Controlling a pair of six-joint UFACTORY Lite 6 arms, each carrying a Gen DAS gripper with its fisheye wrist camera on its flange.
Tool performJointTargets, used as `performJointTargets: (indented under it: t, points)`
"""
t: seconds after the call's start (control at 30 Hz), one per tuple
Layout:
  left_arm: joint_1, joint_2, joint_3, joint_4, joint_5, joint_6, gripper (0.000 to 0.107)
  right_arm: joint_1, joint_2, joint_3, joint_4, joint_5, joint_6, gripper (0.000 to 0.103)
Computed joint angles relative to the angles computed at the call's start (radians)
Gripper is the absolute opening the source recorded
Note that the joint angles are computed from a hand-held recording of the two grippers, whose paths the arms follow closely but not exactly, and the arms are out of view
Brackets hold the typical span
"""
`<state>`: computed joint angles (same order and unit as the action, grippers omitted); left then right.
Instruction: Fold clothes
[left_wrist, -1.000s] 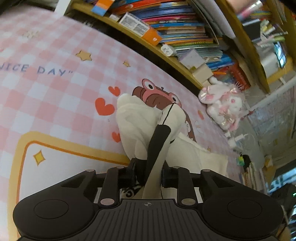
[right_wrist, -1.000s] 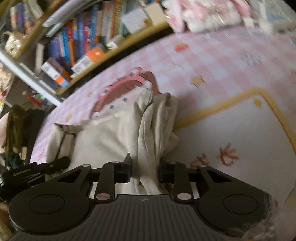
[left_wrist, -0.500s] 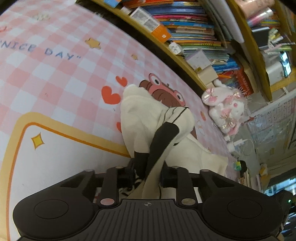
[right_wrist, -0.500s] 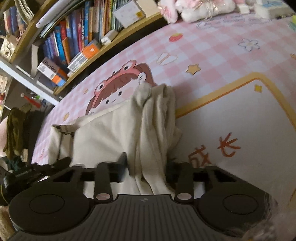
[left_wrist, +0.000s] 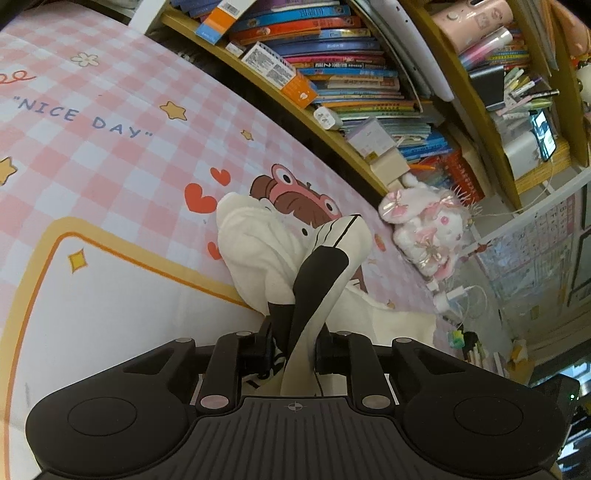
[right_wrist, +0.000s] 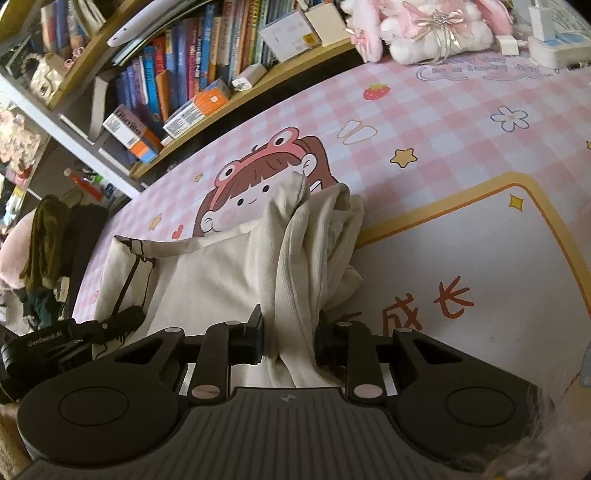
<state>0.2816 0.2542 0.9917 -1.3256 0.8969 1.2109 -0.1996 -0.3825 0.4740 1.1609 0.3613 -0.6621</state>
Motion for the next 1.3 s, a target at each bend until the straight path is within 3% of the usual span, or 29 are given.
performJointTargets:
  t: [0.33,0.63,0.93,1.3]
  points:
    - [0.004,-0.201,-0.196,-0.054,-0.029,0.019,0.018,-0.15,-0.105,-0.051,0.0,0.172,-0.13,0.023]
    - [0.004,-0.228,-0.174,-0.069,-0.023,-0.002,0.017,-0.227,-0.11,-0.002,-0.009,0.276,-0.195,0.022]
    - [0.021,0.006,0.105,-0.047,0.031,-0.035,0.017,-0.091,0.046,0.137,0.08,0.155,-0.199,0.022]
    - [-0.01,0.425,0.677,0.018,0.067,-0.172,0.017,0.039,0.421,0.487,0.195,0.018,-0.239,0.022]
